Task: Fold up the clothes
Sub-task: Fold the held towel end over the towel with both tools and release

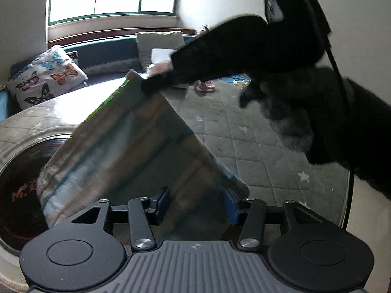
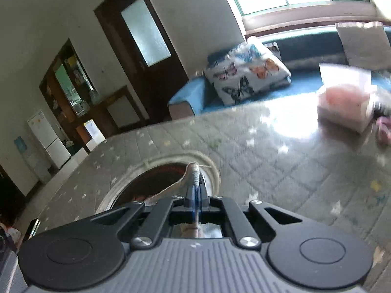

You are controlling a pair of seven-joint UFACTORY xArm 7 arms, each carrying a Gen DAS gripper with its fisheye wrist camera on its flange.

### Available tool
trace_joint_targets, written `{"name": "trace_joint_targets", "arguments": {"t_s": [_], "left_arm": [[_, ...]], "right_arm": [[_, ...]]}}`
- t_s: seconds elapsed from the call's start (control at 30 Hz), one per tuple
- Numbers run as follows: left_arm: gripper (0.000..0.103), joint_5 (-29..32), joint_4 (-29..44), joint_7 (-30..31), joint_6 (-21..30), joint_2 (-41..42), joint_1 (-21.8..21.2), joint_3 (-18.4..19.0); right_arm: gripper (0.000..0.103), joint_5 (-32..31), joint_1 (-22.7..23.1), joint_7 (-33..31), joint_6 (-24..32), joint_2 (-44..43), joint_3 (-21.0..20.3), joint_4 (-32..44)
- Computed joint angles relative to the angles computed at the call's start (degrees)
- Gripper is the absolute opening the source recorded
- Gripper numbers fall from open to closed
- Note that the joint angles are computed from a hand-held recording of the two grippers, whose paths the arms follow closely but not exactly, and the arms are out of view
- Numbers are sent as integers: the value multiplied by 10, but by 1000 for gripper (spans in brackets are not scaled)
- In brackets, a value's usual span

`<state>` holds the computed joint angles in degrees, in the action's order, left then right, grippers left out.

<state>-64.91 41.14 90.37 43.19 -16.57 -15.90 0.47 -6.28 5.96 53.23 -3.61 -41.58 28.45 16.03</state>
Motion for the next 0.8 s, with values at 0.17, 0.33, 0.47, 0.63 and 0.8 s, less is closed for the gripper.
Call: {"name": "trace_joint_targets", "arguments": {"t_s": [0.17, 0.33, 0.47, 0.63, 0.8], "left_arm": [[51, 16, -9, 6, 2, 1, -2, -5], [51, 10, -14, 15, 17, -12, -3, 4], [52, -5, -14, 21, 13, -11, -11, -3], [53, -9, -13, 23, 8, -1, -20, -13], [56, -11, -15, 38, 6, 8, -24, -18]], "right_arm": [[3, -13, -28, -1, 39, 57, 12, 18], [7, -31, -34, 30, 57, 46, 15, 6], [10, -43, 11, 6, 44, 18, -19, 4], [25, -46, 42, -58, 14, 88, -47, 37], [26, -34, 36, -84, 6, 139, -45, 37]]}}
